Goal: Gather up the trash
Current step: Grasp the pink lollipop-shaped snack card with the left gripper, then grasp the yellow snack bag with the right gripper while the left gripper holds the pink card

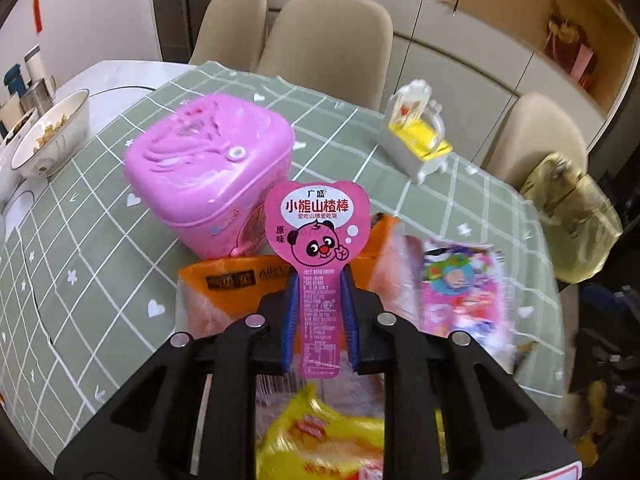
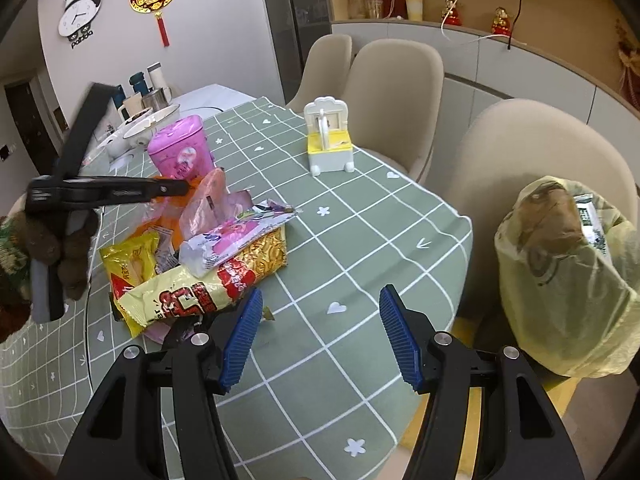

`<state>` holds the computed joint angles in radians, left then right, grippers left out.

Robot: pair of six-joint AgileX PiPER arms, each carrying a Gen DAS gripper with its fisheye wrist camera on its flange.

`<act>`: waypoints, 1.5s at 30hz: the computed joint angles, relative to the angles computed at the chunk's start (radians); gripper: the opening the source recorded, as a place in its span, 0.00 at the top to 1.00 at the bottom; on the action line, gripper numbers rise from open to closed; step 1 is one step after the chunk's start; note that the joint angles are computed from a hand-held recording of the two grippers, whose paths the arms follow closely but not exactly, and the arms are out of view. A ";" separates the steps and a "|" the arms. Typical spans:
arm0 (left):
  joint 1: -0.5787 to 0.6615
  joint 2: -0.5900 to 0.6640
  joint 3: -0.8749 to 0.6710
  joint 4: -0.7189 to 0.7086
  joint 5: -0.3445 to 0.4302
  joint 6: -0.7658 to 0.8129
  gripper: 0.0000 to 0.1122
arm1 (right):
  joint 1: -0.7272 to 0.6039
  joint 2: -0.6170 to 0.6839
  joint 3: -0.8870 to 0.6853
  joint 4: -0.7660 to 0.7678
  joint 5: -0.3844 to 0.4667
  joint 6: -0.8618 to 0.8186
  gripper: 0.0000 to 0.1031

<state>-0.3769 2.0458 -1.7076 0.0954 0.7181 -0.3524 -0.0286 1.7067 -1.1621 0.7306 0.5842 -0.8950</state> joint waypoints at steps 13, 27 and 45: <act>-0.074 -0.507 0.556 0.183 -0.059 -0.461 0.83 | 0.117 -0.055 0.003 0.050 0.100 -0.030 0.44; -0.038 -0.851 0.945 0.157 -0.068 -0.576 0.83 | 0.445 0.263 -0.393 -0.194 0.174 0.207 0.44; 0.099 -0.866 1.086 -0.131 -0.252 -0.280 0.83 | 0.432 0.068 -0.081 -0.218 0.108 0.222 0.86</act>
<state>-0.2775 1.1798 -0.6220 -0.0360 0.4657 -0.6322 0.4034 1.7744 -1.2430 0.5124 0.6919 -0.6725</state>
